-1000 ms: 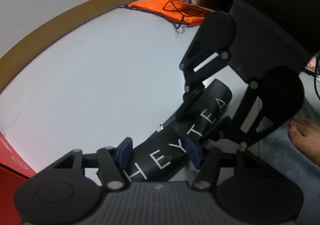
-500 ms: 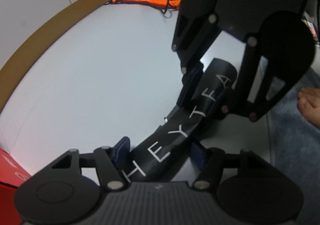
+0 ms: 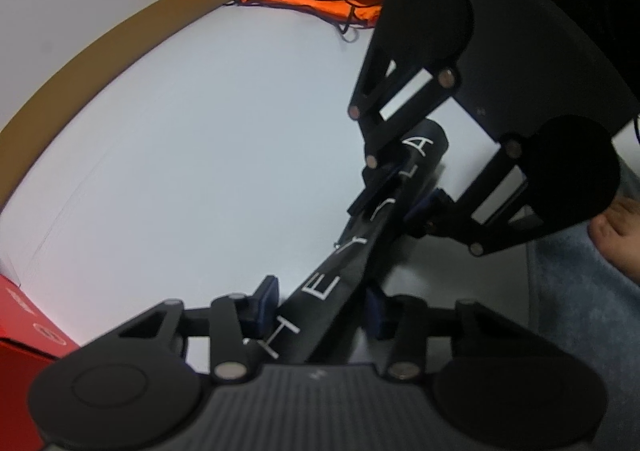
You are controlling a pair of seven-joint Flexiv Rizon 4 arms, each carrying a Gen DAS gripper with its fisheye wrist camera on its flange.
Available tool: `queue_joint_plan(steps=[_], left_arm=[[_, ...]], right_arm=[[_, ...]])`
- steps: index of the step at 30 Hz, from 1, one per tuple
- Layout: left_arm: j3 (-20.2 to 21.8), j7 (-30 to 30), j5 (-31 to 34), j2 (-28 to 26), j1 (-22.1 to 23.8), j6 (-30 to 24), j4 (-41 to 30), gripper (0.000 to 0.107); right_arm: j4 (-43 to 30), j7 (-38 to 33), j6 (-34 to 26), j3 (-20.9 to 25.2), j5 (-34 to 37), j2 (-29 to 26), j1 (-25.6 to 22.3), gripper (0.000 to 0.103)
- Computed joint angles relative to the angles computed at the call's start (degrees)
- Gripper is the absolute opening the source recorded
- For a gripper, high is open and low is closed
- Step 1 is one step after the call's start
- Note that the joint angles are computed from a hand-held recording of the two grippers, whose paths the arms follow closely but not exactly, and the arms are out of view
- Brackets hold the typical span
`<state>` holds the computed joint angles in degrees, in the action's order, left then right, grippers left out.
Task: Fold shopping bag
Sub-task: 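Lift the rolled bag with the right tool while the left tool releases it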
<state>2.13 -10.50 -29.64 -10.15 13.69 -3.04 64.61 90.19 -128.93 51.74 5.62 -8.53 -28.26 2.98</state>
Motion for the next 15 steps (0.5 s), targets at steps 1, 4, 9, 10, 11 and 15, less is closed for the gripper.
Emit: queue_joint_plan(steps=[1, 4, 9, 10, 11, 15], left_arm=[[0.1, 0.0, 0.0, 0.1, 0.1, -0.2, -0.1, 0.046], [0.4, 0.9, 0.3, 0.8, 0.5, -1.0, -0.5, 0.046], [1.1, 0.6, -0.8, 1.2, 1.9, -2.1, -1.8, 0.048], [1.3, 0.8, -1.0, 1.4, 2.2, -2.0, -1.9, 0.048], [1.5, 0.9, -1.2, 1.7, 2.4, -1.7, -1.9, 0.049], [2.2, 0.3, -2.6, 2.4, 3.6, -1.0, -2.0, 0.051]], right_arm=[[0.7, -0.3, 0.9, -0.2, -0.6, 0.1, 0.2, 0.019], [6.8, -3.2, 8.9, -2.0, -7.2, 1.6, 1.7, 0.015], [10.8, -3.3, 15.9, -3.1, -11.6, 2.7, 2.3, 0.015], [10.4, -3.5, 15.6, -2.6, -11.2, 2.7, 1.9, 0.015], [10.1, -3.7, 15.4, -2.1, -10.7, 2.7, 1.7, 0.015], [9.4, -4.2, 15.6, -2.3, -10.7, 2.1, 1.2, 0.014]])
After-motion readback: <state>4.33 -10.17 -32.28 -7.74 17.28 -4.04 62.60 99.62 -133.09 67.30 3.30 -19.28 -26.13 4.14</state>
